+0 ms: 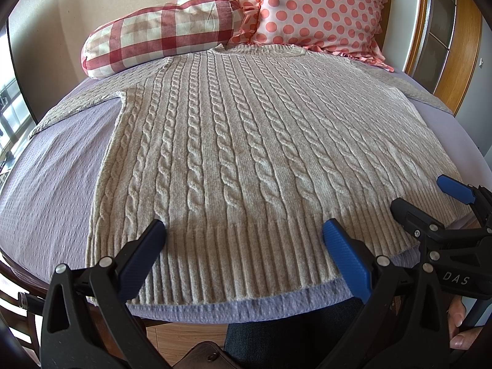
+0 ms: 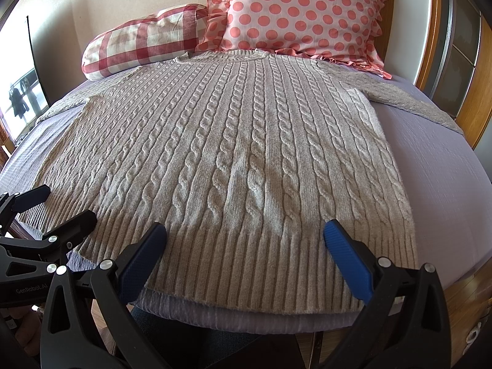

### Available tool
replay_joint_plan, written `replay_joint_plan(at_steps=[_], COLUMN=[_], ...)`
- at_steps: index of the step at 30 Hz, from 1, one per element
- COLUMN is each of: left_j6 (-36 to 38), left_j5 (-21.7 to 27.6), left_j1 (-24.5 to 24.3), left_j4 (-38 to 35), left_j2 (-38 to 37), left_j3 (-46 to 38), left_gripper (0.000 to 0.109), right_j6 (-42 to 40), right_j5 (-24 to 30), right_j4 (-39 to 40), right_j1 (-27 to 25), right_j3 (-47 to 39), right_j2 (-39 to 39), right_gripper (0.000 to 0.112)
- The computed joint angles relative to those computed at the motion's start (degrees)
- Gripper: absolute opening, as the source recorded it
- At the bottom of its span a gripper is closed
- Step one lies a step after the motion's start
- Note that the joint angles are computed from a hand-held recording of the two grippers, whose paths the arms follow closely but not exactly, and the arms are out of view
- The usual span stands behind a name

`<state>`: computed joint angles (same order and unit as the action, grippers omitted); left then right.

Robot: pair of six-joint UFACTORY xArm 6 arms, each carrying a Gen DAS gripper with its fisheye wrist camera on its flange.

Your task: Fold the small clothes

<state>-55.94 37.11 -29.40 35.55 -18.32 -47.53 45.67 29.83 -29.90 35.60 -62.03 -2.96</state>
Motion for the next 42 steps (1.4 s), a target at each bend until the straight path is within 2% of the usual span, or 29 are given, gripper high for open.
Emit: replay_joint_plan(at_steps=[12, 15, 18, 19, 22, 24, 28, 30, 31, 33, 35, 37, 40, 42], left_j6=[-0.06, -0.14, -0.3, 0.41, 4.64, 5.25, 7.93, 7.83, 6.65, 0.92, -6.47, -10.98, -9.56, -9.89], left_j5=[-0.03, 0.09, -0.29, -0.13, -0.91, -4.21, -13.9, -17.74, -19.4, -22.46, -24.25, -25.19, -23.52, -22.1], left_j1=[0.0, -0.05, -0.01, 0.01, 1.05, 2.99, 9.6, 12.83, 14.36, 17.73, 20.86, 23.38, 25.35, 26.24], left_j4=[0.09, 0.31, 1.12, 0.65, -3.51, -5.25, -12.17, -14.13, -13.64, -8.72, -2.1, 1.3, -1.0, -0.67], left_j2=[-0.02, 0.01, -0.14, -0.15, -0.52, -1.17, -3.59, -4.23, -4.52, -4.43, -3.85, -2.98, -1.31, 0.05], left_j3=[0.02, -0.03, 0.25, 0.14, -0.04, 0.66, 3.45, 4.09, 4.2, 3.73, 2.56, 1.28, -0.88, -2.58], left_gripper=[0.101, 0.101, 0.101, 0.101, 0.101, 0.101, 0.101, 0.101, 0.101, 0.101, 0.101, 0.101, 0.101, 0.101], right_j6=[0.48, 1.0, -6.51, -9.2, -9.36, -9.7, -9.67, -8.24, -7.56, -6.86, -4.36, -0.46, 2.8, 4.21], right_j5=[-0.12, -1.78, -3.45, -4.49, -8.01, -9.36, -7.0, -4.9, -3.43, -0.82, 1.22, 1.79, 2.09, -0.21], right_j4=[-0.41, -1.73, 5.72, 9.35, 12.72, 16.16, 24.17, 26.43, 27.18, 30.12, 32.44, 33.3, 35.07, 35.69], right_j1=[0.12, -0.08, -1.76, -3.34, -9.66, -15.38, -26.72, -31.49, -33.52, -37.04, -39.92, -41.91, -43.94, -44.28], right_j3=[-0.1, 0.73, 0.82, -0.01, -0.67, -3.02, -12.7, -18.6, -21.84, -28.55, -34.68, -38.43, -43.05, -44.43], right_j2=[0.25, 0.04, -0.27, -0.14, -1.84, -1.23, 5.7, 10.73, 13.47, 19.39, 24.99, 28.99, 33.83, 35.85], right_gripper=[0.102, 0.102, 0.102, 0.102, 0.102, 0.102, 0.102, 0.086, 0.081, 0.066, 0.06, 0.055, 0.051, 0.046])
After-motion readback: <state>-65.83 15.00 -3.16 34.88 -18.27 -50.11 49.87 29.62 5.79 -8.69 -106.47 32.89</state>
